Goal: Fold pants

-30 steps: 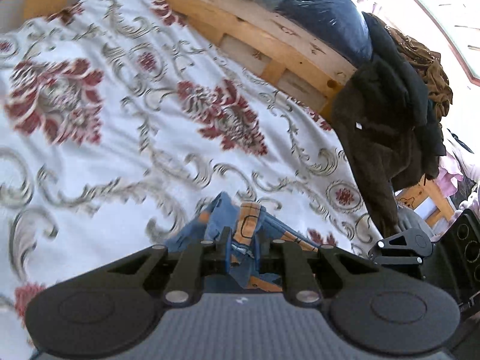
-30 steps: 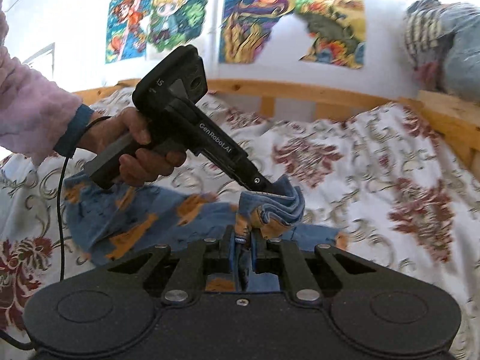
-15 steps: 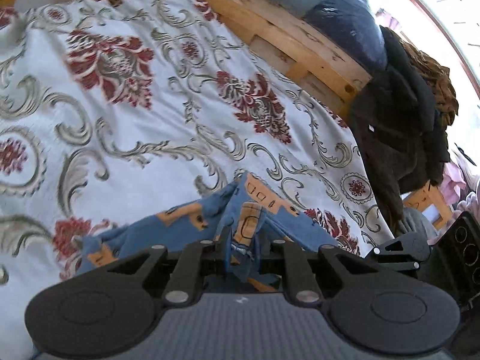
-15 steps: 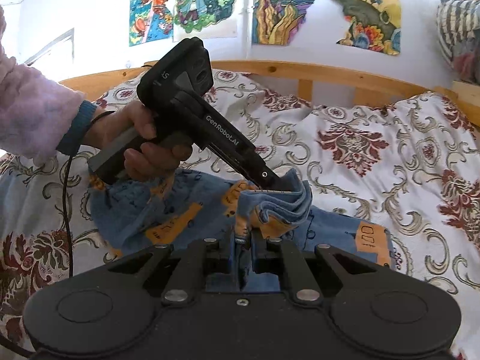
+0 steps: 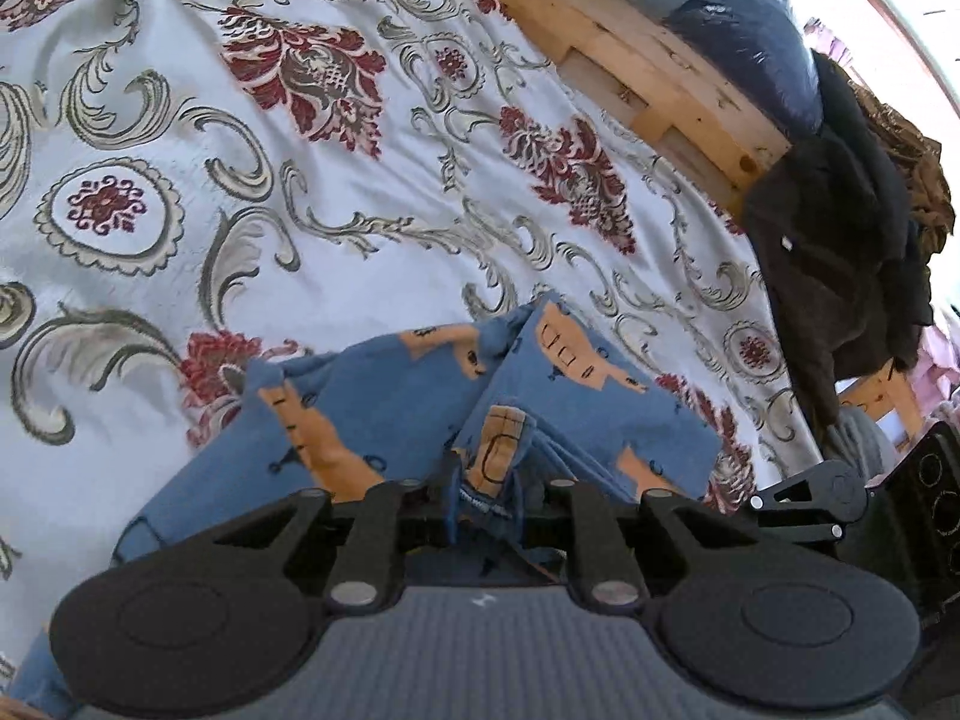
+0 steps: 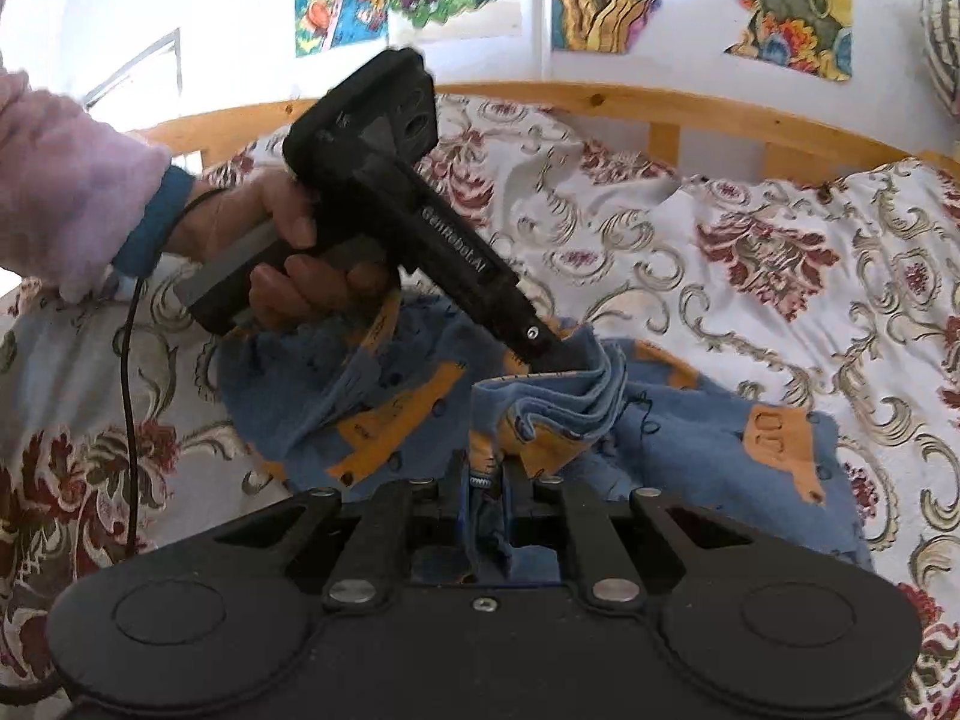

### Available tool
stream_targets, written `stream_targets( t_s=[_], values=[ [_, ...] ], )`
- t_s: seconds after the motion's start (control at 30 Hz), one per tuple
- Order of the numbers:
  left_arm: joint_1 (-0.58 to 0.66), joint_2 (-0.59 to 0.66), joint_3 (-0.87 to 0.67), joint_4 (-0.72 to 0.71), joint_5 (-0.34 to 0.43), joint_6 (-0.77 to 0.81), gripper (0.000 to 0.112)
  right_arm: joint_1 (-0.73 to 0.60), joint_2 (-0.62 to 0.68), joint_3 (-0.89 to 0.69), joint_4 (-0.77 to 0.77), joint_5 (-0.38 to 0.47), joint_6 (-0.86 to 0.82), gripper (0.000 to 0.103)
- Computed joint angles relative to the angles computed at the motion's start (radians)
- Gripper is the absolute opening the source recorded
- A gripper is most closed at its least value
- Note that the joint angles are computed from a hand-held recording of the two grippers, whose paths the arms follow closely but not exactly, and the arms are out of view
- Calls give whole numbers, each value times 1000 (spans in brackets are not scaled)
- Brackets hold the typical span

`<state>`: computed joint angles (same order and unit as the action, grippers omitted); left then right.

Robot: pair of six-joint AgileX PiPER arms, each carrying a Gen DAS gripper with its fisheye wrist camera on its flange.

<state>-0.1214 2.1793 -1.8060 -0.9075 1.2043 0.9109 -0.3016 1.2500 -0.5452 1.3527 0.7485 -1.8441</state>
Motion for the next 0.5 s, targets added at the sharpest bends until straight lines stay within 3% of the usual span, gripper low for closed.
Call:
stream_targets(
  t_s=[0.07,0.13,0.27,0.4,0.5],
  values=[
    [-4,-12,9,31,-23,-14,32,16,13,-2,-9,-14,11,15],
    [7,-29,19,51,-39,-34,37,27,19,-4,-33,-17,22,24],
    [41,-90,68,66,-81,-72,55,17,18,1,-73,32,34,36],
    [79,-193,180,4,-173,-59,63,-2,11,3,-115,107,3,57],
    [81,-253,231,-31,-213,-78,66,-53,-8,2,-114,164,-7,59]
  ],
)
